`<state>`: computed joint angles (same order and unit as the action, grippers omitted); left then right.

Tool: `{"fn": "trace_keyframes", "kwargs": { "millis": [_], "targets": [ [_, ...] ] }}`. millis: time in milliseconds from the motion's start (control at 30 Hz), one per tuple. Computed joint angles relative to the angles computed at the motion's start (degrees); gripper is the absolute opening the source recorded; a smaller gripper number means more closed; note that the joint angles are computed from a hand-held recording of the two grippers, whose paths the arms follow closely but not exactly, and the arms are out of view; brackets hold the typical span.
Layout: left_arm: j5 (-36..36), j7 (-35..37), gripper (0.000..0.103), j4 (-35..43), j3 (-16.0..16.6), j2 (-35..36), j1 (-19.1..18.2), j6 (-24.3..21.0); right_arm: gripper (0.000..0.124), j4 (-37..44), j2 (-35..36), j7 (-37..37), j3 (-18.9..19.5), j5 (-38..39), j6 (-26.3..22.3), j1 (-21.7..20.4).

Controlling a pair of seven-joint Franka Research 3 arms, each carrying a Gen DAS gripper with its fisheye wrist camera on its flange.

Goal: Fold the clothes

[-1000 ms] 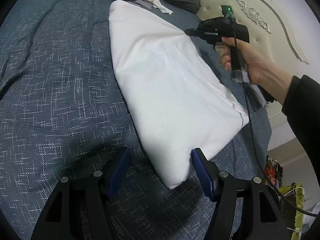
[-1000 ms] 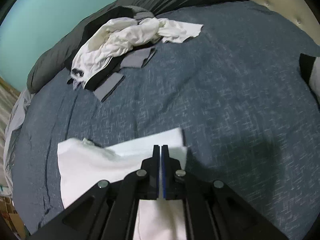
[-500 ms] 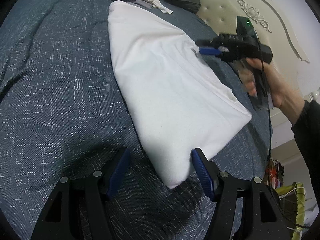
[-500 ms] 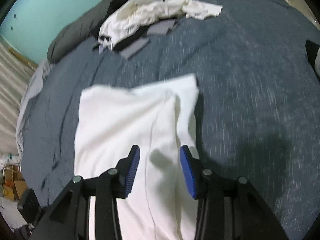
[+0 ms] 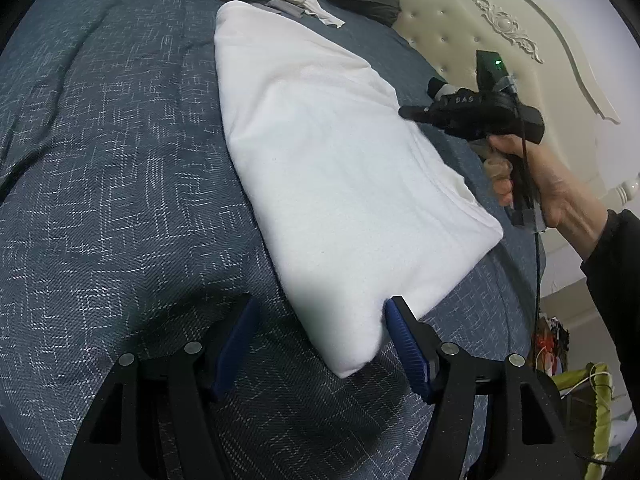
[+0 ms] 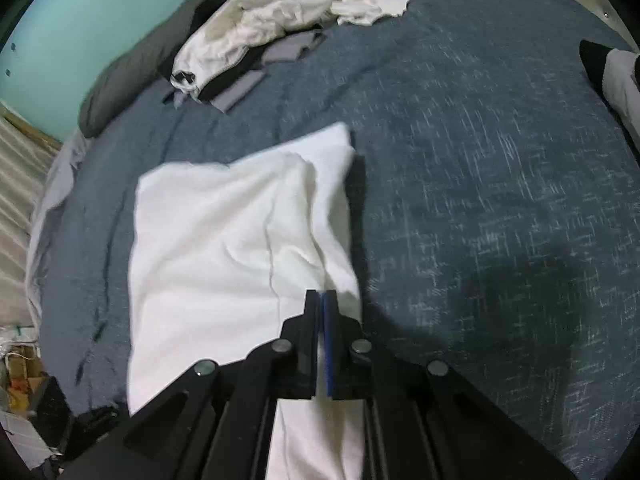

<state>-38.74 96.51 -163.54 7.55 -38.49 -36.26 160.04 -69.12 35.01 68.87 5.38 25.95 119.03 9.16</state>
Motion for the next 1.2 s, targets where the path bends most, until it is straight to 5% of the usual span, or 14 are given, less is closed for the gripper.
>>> {"fn": "trace_keyframes", "kwargs": {
  "millis": [267,400,567,633,733,900,1200],
  "targets": [
    [1.31,0.18,0.070,-1.66,0.28,-3.20,2.02,-2.32,0.007,-1.49,-1.54,0.07,0.47,3.13,-2.65,-1.95],
    [1.52,0.11,0.070,-1.86,0.30,-3.36,2.05,-2.34,0.040,-3.76,-3.92,-1.67,0.67,5.27,-6.61,-3.48],
    [2.20,-0.20,0.070,-2.37,0.18,-4.06,2.42,-2.56,0.038,-10.06,-8.63,-6.57,-0.19,4.89,-6.68,-3.17],
    [2.35,-0.35,0.070,-2.29,0.17,-3.92,2.32,-2.44,0.015,-11.45,-9.40,-7.26,-0.83,3.40,-6.81,-2.40],
    [2.32,-0.30,0.070,-2.12,0.36,-3.43,1.89,-2.02,0.002,-13.59,-10.48,-6.33,-1.73,2.21,-4.23,-1.53],
    [1.76,0.18,0.071,-1.35,0.75,-1.79,0.81,-1.04,0.001,-16.43,-12.32,-5.21,-2.03,4.67,0.50,-2.35],
    [1.11,0.66,0.071,-0.67,0.67,-1.03,0.79,-1.25,0.007,-17.78,-13.53,-3.76,-1.86,6.59,-2.91,-3.49]
  ]
}}
